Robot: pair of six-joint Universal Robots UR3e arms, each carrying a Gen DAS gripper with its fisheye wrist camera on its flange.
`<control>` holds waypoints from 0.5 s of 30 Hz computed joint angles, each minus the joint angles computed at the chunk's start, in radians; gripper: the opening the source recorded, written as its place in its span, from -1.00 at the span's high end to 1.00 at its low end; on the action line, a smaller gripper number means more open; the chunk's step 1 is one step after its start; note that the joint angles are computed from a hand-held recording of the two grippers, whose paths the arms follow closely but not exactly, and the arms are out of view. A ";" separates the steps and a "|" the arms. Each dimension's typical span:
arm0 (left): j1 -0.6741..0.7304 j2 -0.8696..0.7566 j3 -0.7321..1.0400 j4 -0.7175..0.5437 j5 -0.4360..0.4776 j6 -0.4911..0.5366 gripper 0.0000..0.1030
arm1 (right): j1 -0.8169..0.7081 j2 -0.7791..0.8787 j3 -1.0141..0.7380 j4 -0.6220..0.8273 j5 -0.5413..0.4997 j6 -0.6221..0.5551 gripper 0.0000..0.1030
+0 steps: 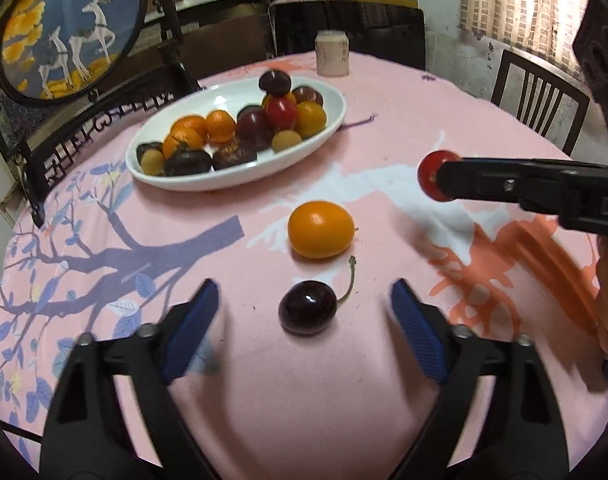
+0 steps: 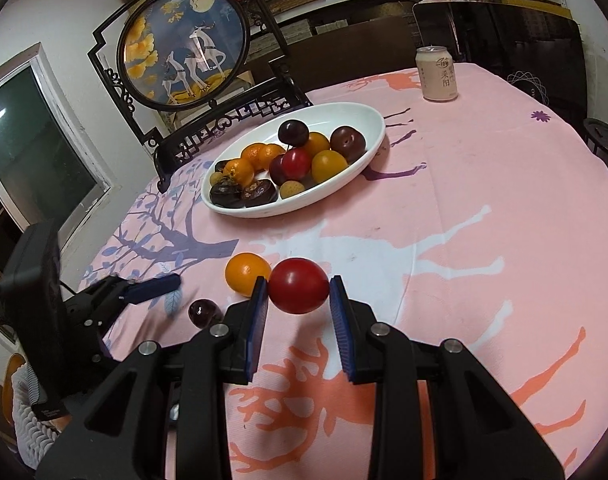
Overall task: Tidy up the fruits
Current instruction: 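Grasp a dark cherry with the left tool while the right tool grasps a red cherry, then place both cherries on the white plate and open both tools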
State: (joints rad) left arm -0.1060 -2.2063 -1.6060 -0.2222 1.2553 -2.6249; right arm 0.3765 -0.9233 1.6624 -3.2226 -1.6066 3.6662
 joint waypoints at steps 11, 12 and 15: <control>-0.014 -0.011 0.010 0.024 0.038 -0.048 0.42 | 0.012 0.014 -0.027 0.032 -0.009 -0.015 0.38; -0.013 -0.005 -0.003 0.045 0.039 -0.051 0.42 | 0.012 0.014 -0.026 0.031 -0.011 -0.015 0.38; -0.014 0.010 -0.027 0.119 0.063 -0.073 0.42 | 0.013 0.012 -0.021 0.014 -0.018 -0.017 0.38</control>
